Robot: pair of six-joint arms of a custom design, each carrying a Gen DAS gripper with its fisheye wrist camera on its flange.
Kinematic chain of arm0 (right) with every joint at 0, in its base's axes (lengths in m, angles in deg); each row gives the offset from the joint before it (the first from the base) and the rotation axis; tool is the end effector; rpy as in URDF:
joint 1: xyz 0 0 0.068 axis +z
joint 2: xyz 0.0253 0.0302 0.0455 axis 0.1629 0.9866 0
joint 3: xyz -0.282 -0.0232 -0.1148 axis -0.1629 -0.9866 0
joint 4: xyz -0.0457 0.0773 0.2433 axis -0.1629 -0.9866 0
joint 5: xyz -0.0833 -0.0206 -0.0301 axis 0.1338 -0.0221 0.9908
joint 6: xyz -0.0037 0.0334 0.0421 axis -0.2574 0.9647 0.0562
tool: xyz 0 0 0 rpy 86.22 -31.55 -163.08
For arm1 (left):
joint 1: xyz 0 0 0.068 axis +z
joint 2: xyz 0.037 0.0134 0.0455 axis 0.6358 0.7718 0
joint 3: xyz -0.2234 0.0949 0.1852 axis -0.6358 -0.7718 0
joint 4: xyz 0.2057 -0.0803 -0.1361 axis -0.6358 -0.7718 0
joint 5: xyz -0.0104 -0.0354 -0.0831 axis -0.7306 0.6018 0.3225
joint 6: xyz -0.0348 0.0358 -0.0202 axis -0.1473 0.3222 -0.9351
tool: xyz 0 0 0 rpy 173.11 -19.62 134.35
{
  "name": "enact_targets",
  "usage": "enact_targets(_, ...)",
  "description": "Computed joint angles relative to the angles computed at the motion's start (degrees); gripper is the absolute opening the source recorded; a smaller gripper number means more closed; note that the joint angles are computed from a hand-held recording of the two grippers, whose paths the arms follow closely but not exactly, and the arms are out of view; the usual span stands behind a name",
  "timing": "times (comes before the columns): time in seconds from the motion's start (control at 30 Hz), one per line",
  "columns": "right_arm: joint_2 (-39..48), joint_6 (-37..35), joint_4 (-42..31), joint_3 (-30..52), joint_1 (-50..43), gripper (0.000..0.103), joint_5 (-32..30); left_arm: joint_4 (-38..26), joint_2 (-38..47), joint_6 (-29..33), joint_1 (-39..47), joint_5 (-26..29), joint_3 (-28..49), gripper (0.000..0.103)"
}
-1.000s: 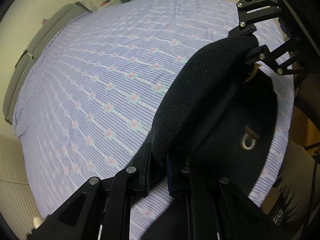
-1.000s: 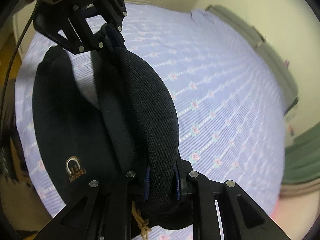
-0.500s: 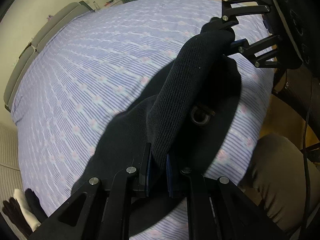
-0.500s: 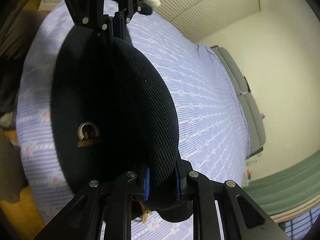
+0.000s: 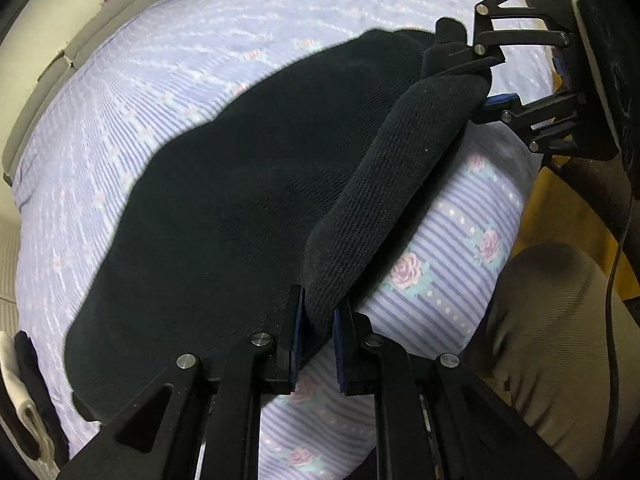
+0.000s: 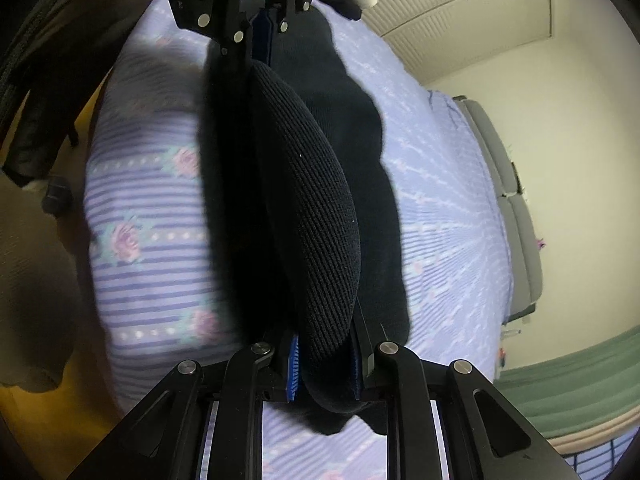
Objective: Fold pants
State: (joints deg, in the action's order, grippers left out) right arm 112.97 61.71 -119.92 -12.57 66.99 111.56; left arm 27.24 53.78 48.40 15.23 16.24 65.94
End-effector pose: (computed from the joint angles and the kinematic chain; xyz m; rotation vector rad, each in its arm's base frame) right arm 0.1723 0.2240 0.2220 -1.1066 2.1609 -0.7573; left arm 0.2754 -0.1291 0.2196 1.7728 2.1179 -0.0407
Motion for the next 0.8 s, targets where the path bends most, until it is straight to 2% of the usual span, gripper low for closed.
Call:
enact_targets(0.2, 0.4, 2.2, 2.0, -3.6, 0.3, 0.025, 0.7, 0.3, 0.8, 0.1, -0.1, 0.0, 0.5, 0.017)
enact_targets(0.3, 0.6, 2.4, 1.6, -2.8, 0.0, 0.033, 1.6, -2.4, -0.3, 0.0, 0.4, 0.8, 2.0, 0.037)
enact_targets(0.33, 0.4, 2.8, 0.5, -1.9, -0.4, 0.039, 2.1, -2.4, -1.1, -0.4, 0.0, 0.6, 1.6, 0.054)
enact_targets(0.37, 0.0, 4.1, -0.8, -1.1, -0.2, 0.049, 2.2, -2.5, -2.1, 0.0, 0.3, 1.0, 1.6, 0.064)
enact_targets(0.4, -0.7, 4.5, -1.2, -0.4, -0.4, 0.055, 2.1, -2.7, -2.9, 0.4, 0.6, 1.5, 1.6, 0.064)
enact_targets(0.47, -1.7, 6.3, -2.9, 0.7, 0.1, 0.084, 2.9, -5.0, -4.5, 1.4, 1.6, 2.6, 2.6, 0.064)
enact_targets(0.67, -3.0, 17.3, -15.5, 8.5, 4.5, 0.086, 6.7, -15.0, -7.1, 4.5, 8.3, 9.5, 9.3, 0.064)
enact_targets(0.8, -0.8, 23.7, -20.1, 16.6, 6.3, 0.086, 7.6, -21.7, -5.3, 8.3, 16.9, 14.9, 16.8, 0.064)
